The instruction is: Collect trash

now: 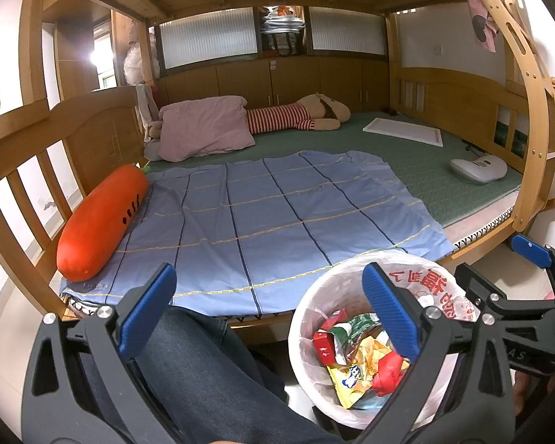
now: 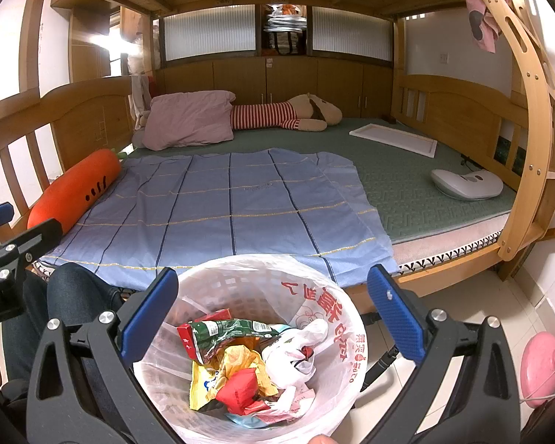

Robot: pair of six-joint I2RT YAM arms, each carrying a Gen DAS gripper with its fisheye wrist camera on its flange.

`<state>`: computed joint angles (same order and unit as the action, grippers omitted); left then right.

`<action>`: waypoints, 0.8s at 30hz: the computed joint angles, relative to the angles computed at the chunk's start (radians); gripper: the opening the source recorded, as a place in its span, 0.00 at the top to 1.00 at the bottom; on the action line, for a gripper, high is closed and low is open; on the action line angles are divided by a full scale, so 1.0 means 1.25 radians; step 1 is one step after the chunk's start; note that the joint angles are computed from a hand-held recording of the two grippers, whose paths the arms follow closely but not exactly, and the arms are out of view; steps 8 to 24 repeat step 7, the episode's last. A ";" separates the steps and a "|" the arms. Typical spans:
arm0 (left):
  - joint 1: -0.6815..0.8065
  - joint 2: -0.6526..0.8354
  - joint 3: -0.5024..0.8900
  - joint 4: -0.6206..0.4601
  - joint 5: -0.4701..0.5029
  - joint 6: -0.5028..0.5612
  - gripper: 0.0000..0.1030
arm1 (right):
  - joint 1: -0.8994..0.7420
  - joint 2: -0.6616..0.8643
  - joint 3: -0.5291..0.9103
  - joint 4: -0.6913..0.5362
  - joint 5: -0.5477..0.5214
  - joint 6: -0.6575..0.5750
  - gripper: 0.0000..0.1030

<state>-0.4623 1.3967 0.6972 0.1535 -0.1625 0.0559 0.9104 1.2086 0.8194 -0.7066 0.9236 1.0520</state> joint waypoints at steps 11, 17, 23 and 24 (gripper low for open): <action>-0.015 0.000 -0.009 0.006 -0.016 -0.011 0.03 | 0.001 -0.004 -0.001 -0.004 -0.001 0.000 0.03; -0.015 0.000 -0.009 0.006 -0.016 -0.011 0.03 | 0.001 -0.004 -0.001 -0.004 -0.001 0.000 0.03; -0.015 0.000 -0.009 0.006 -0.016 -0.011 0.03 | 0.001 -0.004 -0.001 -0.004 -0.001 0.000 0.03; -0.015 0.000 -0.009 0.006 -0.016 -0.011 0.03 | 0.001 -0.004 -0.001 -0.004 -0.001 0.000 0.03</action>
